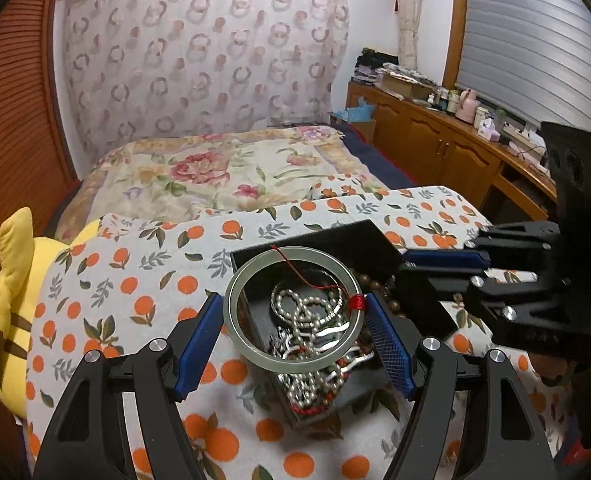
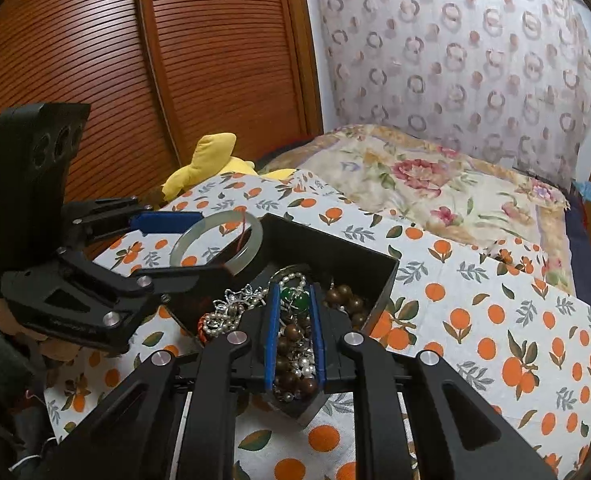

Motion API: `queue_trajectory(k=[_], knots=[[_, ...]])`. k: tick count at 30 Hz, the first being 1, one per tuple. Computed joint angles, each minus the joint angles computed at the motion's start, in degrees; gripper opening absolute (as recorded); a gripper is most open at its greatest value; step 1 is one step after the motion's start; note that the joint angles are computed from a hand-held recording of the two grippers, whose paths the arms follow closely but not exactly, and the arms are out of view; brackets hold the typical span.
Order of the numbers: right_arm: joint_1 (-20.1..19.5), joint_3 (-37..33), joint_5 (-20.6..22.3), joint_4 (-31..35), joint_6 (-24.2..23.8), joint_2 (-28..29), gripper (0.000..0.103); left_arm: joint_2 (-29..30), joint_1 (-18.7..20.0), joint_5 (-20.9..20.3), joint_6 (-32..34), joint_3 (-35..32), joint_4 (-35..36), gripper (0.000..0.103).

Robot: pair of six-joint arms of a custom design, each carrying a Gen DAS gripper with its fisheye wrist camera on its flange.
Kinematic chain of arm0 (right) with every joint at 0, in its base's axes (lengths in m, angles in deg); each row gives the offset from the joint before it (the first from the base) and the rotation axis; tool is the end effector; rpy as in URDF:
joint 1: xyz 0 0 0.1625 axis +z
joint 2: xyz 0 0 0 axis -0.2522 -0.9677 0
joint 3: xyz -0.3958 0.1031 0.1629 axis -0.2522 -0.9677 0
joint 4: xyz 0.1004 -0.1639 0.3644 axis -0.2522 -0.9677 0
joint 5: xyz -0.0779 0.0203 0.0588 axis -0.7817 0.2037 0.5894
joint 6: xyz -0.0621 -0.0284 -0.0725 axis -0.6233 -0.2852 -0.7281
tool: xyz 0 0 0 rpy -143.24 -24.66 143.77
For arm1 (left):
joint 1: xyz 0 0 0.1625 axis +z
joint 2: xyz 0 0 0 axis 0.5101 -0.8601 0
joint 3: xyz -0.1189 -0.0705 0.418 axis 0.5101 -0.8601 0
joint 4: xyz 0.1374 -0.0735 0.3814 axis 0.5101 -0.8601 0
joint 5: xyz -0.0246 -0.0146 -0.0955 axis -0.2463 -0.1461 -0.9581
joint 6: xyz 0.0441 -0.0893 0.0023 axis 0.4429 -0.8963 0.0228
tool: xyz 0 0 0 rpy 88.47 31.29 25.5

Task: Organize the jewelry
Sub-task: 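Lower the jade bangle and pendant into the black box and open both grippers, then grasp the gold pearl ring with the right gripper while the left gripper grasps a silver earring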

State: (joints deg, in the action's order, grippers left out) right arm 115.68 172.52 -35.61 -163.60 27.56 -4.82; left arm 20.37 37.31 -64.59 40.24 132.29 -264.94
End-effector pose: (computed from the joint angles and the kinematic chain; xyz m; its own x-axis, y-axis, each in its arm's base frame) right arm 0.2567 -0.7072 0.0024 -0.6409 -0.6172 0.4563 -0.7645 0.5668 -0.3071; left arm -0.0753 -0.6746 0.2000 -0.7051 0.3413 -0.6216 0.6600 0.6363 -0.3994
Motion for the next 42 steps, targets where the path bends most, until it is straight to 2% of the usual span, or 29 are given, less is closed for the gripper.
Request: queue_trajectory(k=[3, 5, 18, 20, 21, 32, 42], knots=[[-0.2, -0.5, -0.2, 0.6, 0.0, 0.1, 0.019, 0.9, 0.2, 0.3, 0.1, -1.7, 0.8, 0.069], [-0.3, -0.5, -0.3, 0.4, 0.3, 0.0, 0.029, 1.4, 0.2, 0.3, 0.1, -2.2, 0.9, 0.069], [-0.9, 4.2, -1.8, -4.9, 0.7, -2.7, 0.029, 3.3, 0.2, 1.2, 0.8, -4.3, 1.3, 0.069], [-1.1, 5.4, -2.3, -5.9, 1.0, -3.2, 0.029, 3.0, 0.1, 1.0, 0.8, -3.9, 0.8, 0.071], [-1.2, 6.0, -2.5, -6.3, 1.2, -3.5, 0.029, 2.8, 0.0, 0.8, 0.6, -3.7, 0.6, 0.075], [-2.5, 14.8, -5.7, -11.8, 2.1, -5.9, 0.029, -1.1, -0.9, 1.0, -0.7, 4.1, -5.1, 0.095], [-2.4, 19.9, -9.1, -17.1, 3.3, -4.6, 0.029, -4.8, -1.3, 0.8, -1.8, 12.4, -8.4, 0.095]])
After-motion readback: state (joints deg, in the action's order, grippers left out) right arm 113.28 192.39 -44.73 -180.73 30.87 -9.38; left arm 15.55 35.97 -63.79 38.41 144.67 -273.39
